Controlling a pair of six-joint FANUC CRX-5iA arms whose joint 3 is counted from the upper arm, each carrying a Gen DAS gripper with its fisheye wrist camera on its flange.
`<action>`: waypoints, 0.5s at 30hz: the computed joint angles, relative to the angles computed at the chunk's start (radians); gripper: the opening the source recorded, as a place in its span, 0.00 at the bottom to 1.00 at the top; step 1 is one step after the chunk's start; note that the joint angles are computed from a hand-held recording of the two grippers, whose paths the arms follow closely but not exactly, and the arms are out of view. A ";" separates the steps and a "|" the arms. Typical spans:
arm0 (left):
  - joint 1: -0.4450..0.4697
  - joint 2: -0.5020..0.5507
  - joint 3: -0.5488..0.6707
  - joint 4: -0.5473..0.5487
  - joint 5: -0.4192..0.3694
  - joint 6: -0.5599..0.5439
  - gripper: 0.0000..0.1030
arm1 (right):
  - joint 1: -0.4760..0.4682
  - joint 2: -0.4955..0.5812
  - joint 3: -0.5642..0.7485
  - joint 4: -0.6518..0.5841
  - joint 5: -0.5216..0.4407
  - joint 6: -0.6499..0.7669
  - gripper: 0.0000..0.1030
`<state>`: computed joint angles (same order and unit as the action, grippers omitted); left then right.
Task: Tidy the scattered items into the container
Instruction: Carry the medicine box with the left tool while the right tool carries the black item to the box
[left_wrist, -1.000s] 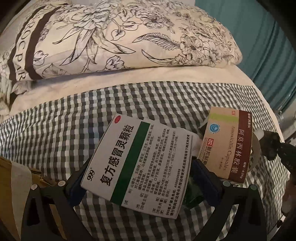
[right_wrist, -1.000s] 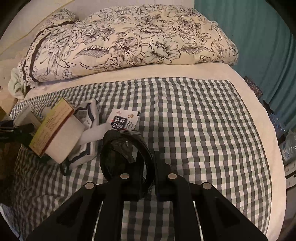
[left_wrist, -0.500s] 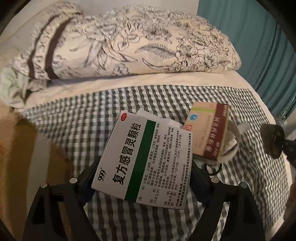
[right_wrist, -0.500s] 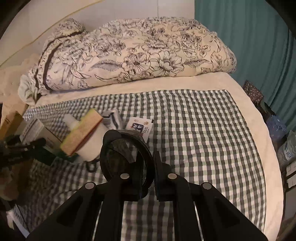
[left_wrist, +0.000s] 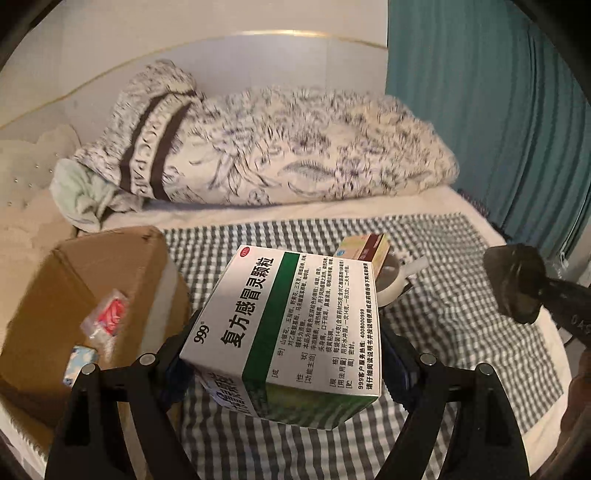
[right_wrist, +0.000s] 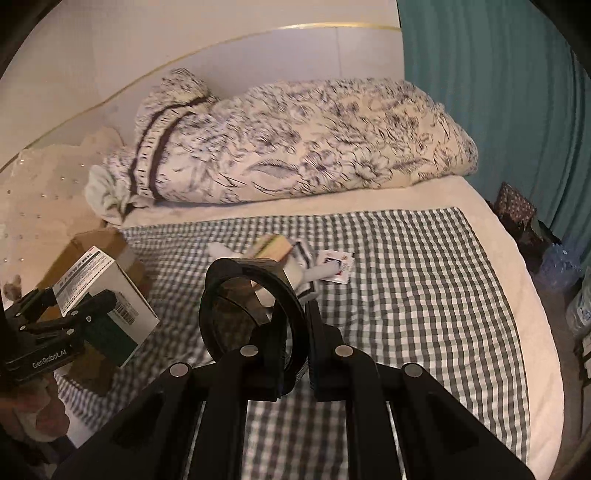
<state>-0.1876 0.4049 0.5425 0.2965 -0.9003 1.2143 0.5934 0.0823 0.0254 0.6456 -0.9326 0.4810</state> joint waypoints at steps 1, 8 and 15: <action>0.004 -0.018 -0.020 0.006 0.013 -0.004 0.83 | 0.015 -0.009 -0.005 0.014 -0.003 -0.014 0.09; 0.039 -0.143 -0.148 0.049 0.096 -0.026 0.83 | 0.092 -0.043 -0.016 0.105 -0.024 -0.083 0.09; 0.079 -0.232 -0.229 0.081 0.155 -0.046 0.83 | 0.152 -0.048 -0.007 0.188 -0.033 -0.136 0.09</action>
<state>-0.1089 0.1728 0.3132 0.3777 -0.7451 1.1682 0.7454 0.0346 0.0189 0.8332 -0.9656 0.3452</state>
